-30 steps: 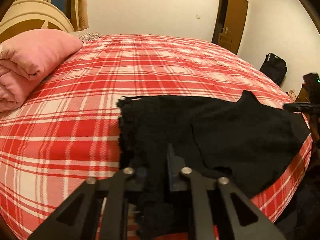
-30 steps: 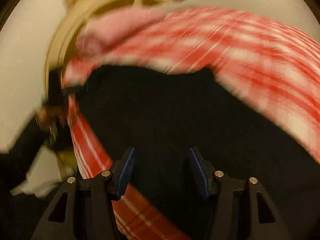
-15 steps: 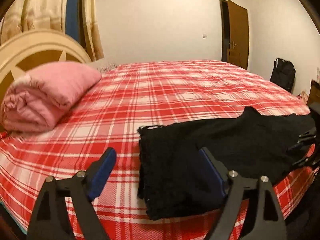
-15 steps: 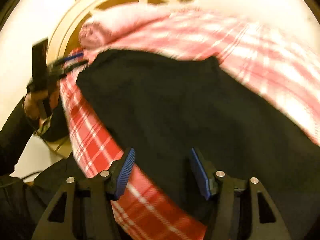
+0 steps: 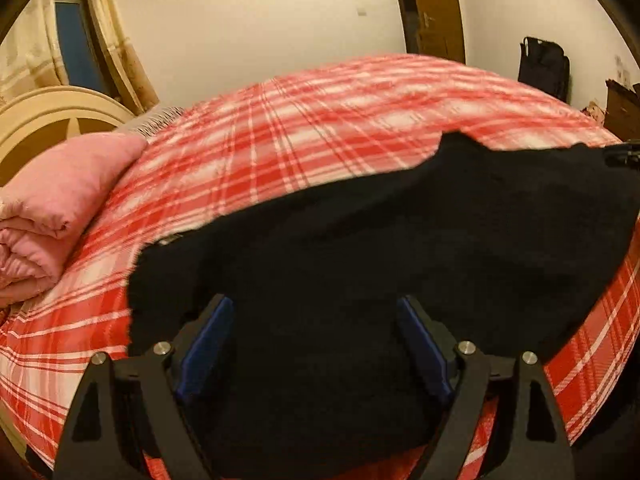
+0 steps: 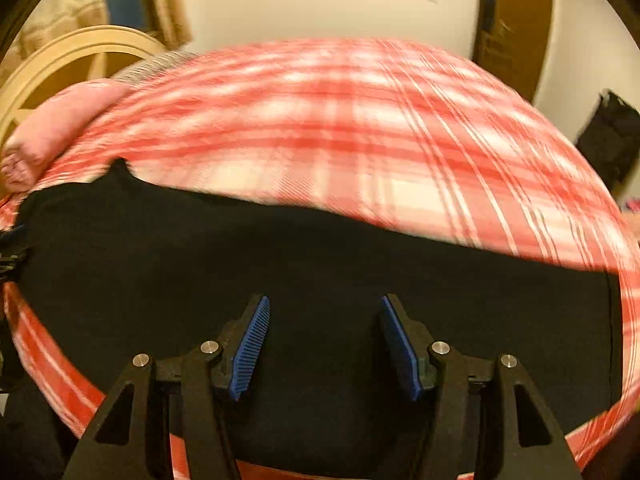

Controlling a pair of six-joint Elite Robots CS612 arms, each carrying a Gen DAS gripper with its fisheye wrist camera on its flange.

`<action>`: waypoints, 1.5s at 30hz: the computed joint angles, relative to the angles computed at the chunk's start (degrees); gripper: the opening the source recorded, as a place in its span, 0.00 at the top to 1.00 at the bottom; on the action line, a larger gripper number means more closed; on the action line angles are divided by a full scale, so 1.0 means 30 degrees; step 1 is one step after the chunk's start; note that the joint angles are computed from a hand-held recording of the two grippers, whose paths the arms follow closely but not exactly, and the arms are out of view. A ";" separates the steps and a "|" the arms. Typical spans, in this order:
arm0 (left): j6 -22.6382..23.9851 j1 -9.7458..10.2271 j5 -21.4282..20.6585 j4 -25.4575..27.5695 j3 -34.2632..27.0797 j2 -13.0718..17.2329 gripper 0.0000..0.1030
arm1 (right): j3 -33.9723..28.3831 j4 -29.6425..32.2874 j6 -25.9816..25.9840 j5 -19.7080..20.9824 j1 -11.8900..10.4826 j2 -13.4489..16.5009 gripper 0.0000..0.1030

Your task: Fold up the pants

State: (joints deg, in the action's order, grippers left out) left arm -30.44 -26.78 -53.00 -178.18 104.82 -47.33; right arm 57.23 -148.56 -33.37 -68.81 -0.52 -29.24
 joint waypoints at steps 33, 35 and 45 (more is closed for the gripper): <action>-0.1864 -0.0068 -0.0505 0.3354 -0.1589 0.0058 0.07 | 0.2088 -0.3223 0.0145 0.0369 -0.0638 -0.0429 0.36; -0.1677 -0.0118 -0.0435 0.3394 -0.1766 0.0080 0.07 | 0.2002 -0.2695 0.0441 0.0556 -0.0703 -0.0514 0.36; -0.0239 -0.0277 -0.1120 0.3137 -0.2704 0.0550 0.05 | 0.0631 -0.0724 0.2917 0.2679 -0.1600 -0.0290 0.36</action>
